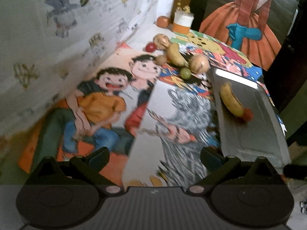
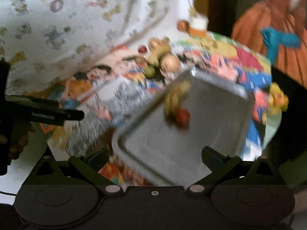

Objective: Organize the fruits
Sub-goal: 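Move both tools back toward the fruit pile, then grasp a small brown fruit with the left tool while the right tool grasps the pale melon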

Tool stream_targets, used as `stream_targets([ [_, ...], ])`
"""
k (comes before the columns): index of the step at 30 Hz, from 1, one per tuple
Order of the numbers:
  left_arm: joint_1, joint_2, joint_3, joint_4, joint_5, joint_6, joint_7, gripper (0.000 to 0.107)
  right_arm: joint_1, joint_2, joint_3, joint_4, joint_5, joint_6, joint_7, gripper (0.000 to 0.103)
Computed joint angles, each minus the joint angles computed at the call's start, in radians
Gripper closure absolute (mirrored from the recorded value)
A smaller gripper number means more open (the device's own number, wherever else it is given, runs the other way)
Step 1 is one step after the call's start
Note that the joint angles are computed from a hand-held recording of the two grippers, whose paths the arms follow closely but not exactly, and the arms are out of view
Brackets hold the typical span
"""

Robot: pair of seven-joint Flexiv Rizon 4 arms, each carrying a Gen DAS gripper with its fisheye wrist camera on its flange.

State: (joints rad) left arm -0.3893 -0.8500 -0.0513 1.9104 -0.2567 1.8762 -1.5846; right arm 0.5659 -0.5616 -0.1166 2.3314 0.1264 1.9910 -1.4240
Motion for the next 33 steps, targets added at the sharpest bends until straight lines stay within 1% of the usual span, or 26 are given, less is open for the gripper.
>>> stream_targets([
  [3, 0.002, -0.011, 0.016, -0.033, -0.003, 0.001, 0.009, 0.004, -0.036, -0.005, 0.006, -0.060, -0.045, 0.009, -0.025, 0.001],
  [6, -0.018, -0.032, 0.051, -0.084, -0.031, -0.001, 0.012, 0.004, -0.087, -0.032, 0.025, -0.144, -0.083, 0.024, -0.034, 0.001],
  [7, -0.037, -0.041, 0.075, -0.105, -0.052, -0.009, 0.010, 0.004, -0.088, -0.046, 0.017, -0.176, -0.080, 0.026, -0.033, 0.001],
  [8, -0.070, -0.054, 0.114, -0.133, -0.085, -0.024, 0.005, 0.004, -0.080, -0.062, 0.002, -0.212, -0.070, 0.022, -0.028, 0.001],
  [11, -0.134, -0.095, 0.200, -0.210, -0.156, -0.060, -0.019, 0.004, -0.108, -0.120, -0.008, -0.319, -0.085, 0.012, -0.016, 0.001],
  [12, -0.149, -0.115, 0.222, -0.242, -0.172, -0.069, -0.027, 0.004, -0.128, -0.145, -0.004, -0.359, -0.106, 0.001, -0.015, 0.001],
  [15, -0.145, -0.168, 0.236, -0.325, -0.169, -0.079, -0.025, 0.004, -0.257, -0.218, 0.081, -0.467, -0.249, -0.048, -0.028, 0.001],
  [16, -0.139, -0.184, 0.236, -0.352, -0.162, -0.084, -0.019, 0.004, -0.275, -0.240, 0.089, -0.497, -0.281, -0.068, -0.033, 0.001],
  [17, -0.118, -0.200, 0.216, -0.382, -0.143, -0.086, -0.005, 0.004, -0.289, -0.261, 0.092, -0.525, -0.311, -0.085, -0.043, 0.001],
  [19, -0.062, -0.228, 0.156, -0.435, -0.095, -0.093, 0.035, 0.004, -0.311, -0.308, 0.094, -0.578, -0.371, -0.100, -0.078, 0.001],
  [20, -0.052, -0.244, 0.147, -0.462, -0.086, -0.103, 0.045, 0.004, -0.330, -0.328, 0.107, -0.598, -0.402, -0.105, -0.095, 0.001],
  [23, -0.032, -0.290, 0.131, -0.541, -0.074, -0.136, 0.061, 0.004, -0.398, -0.386, 0.164, -0.680, -0.490, -0.172, -0.133, 0.001],
  [27, -0.005, -0.349, 0.101, -0.649, -0.063, -0.178, 0.065, 0.004, -0.455, -0.451, 0.232, -0.784, -0.530, -0.282, -0.151, 0.008],
  [31, 0.028, -0.408, 0.055, -0.762, -0.034, -0.235, 0.086, 0.004, -0.492, -0.502, 0.289, -0.854, -0.534, -0.342, -0.195, 0.013],
  [33, 0.044, -0.436, 0.028, -0.809, -0.017, -0.248, 0.101, 0.004, -0.519, -0.525, 0.336, -0.884, -0.532, -0.366, -0.226, 0.015],
])
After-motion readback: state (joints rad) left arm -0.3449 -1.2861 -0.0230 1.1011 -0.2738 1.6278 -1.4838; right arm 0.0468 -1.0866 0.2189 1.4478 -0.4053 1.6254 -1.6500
